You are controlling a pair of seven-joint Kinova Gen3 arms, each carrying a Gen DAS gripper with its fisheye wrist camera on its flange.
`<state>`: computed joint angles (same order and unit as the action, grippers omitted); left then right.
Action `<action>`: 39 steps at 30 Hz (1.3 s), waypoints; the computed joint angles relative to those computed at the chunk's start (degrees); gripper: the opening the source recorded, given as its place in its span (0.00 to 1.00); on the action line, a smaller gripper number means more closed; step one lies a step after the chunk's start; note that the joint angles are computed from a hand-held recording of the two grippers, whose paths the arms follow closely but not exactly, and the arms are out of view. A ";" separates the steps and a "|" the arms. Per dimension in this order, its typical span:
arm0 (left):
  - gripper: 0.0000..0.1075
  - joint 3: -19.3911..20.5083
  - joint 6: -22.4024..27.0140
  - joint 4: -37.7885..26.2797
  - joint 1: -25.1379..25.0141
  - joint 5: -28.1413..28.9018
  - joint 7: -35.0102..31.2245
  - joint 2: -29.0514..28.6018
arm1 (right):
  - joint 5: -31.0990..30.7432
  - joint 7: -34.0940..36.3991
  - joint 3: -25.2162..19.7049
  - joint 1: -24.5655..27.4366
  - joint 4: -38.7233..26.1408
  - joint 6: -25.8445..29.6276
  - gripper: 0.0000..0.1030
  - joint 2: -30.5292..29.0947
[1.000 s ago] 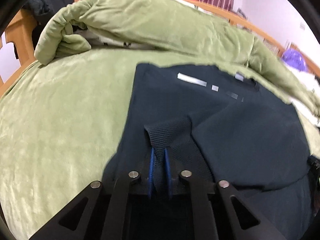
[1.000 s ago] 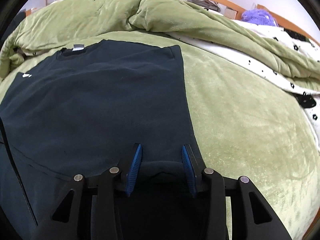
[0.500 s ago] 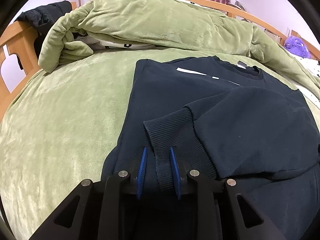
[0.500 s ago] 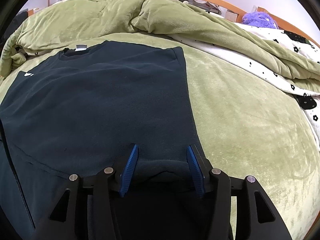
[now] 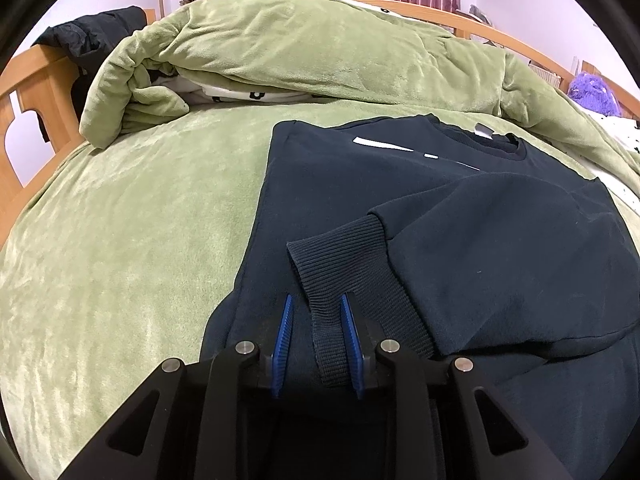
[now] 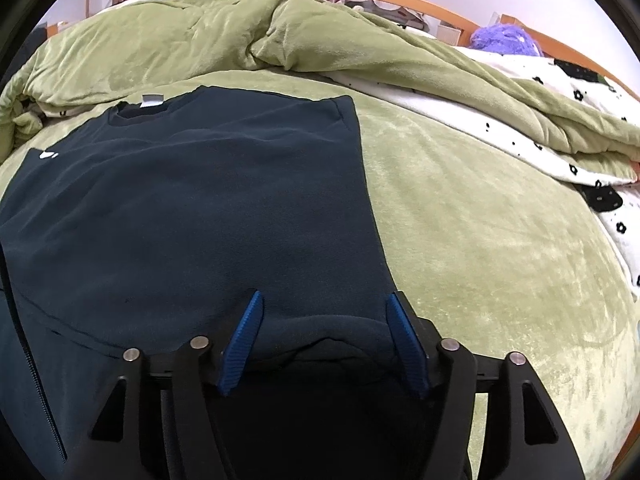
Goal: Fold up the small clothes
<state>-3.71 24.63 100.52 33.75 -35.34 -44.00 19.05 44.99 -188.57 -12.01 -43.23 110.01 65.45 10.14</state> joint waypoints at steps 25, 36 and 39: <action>0.32 7.12 1.95 4.75 -4.40 8.24 -3.25 -9.38 | 2.06 -11.66 -8.66 -2.96 1.85 7.21 0.67 -9.16; 0.38 14.75 -1.69 16.21 -11.81 13.13 -2.63 -22.68 | -4.27 -22.56 -16.07 -11.48 3.44 17.79 0.67 -12.09; 0.56 16.69 -2.75 20.19 -13.46 12.90 -3.09 -26.78 | -5.45 -25.40 -18.44 -13.94 2.81 21.02 0.67 -11.89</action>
<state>12.98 21.88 120.71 20.29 -22.44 -47.09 -7.74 39.54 -213.97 -30.45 -57.17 112.82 86.47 -1.74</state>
